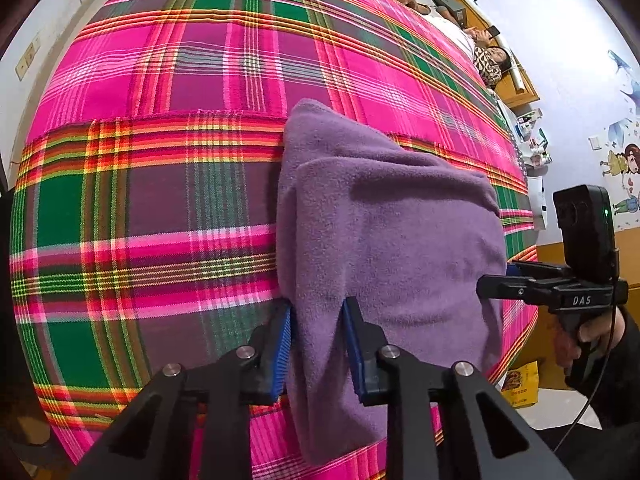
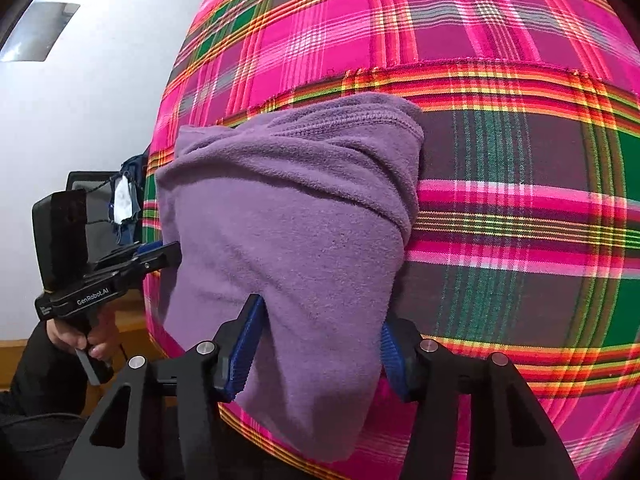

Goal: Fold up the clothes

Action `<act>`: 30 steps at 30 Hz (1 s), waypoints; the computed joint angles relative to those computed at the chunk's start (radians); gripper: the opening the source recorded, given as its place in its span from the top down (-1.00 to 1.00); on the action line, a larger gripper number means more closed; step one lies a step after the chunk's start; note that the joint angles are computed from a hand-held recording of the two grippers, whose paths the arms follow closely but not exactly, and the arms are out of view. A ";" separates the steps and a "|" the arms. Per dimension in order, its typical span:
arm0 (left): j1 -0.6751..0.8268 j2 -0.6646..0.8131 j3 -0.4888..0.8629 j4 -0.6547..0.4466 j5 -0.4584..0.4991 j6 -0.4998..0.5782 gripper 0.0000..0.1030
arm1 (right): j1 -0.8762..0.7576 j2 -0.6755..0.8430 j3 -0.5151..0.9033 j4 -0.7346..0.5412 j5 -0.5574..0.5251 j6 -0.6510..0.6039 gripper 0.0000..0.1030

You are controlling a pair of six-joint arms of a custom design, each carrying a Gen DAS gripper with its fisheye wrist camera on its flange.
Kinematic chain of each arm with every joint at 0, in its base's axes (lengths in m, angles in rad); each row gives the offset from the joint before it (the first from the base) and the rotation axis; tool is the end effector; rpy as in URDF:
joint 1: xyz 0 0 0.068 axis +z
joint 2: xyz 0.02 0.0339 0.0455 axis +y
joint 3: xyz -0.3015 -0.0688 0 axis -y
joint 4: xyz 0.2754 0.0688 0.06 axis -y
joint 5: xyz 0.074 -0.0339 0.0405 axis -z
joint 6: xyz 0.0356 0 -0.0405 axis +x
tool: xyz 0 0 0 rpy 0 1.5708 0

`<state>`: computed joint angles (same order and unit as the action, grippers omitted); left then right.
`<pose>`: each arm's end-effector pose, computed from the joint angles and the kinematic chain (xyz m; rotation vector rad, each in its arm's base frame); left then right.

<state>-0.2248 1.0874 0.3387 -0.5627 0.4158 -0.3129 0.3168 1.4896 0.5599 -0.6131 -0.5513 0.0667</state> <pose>0.1428 -0.0474 0.1339 -0.0484 2.9242 -0.6958 0.1949 0.0835 0.1249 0.3796 -2.9260 -0.8271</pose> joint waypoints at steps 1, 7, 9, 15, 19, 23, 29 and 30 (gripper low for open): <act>0.001 -0.001 -0.001 0.000 0.002 0.000 0.47 | 0.004 0.003 0.003 -0.002 0.001 0.002 -0.10; 0.004 -0.001 -0.001 0.004 0.008 0.013 0.47 | 0.022 -0.014 -0.008 0.018 0.015 0.036 -0.13; 0.005 -0.006 -0.003 0.006 0.005 0.018 0.47 | 0.031 -0.030 -0.019 0.032 0.025 0.052 -0.13; 0.002 -0.040 -0.019 0.013 -0.003 0.001 0.46 | 0.043 -0.042 -0.027 0.050 0.034 0.105 -0.19; 0.002 -0.034 -0.016 0.012 -0.004 -0.001 0.46 | 0.053 -0.029 -0.012 0.040 0.049 0.130 -0.22; -0.007 -0.007 -0.002 0.009 -0.008 0.009 0.46 | 0.057 -0.028 -0.010 0.038 0.056 0.141 -0.22; -0.019 0.016 0.017 -0.004 -0.022 0.005 0.46 | 0.086 -0.040 -0.012 0.044 0.093 0.166 -0.22; -0.025 0.016 0.019 -0.005 -0.027 0.002 0.46 | 0.086 -0.041 -0.012 0.046 0.095 0.168 -0.22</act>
<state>-0.2494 1.1033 0.3576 -0.5682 0.3885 -0.3113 0.4026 1.4487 0.5477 -0.5671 -0.4564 0.2343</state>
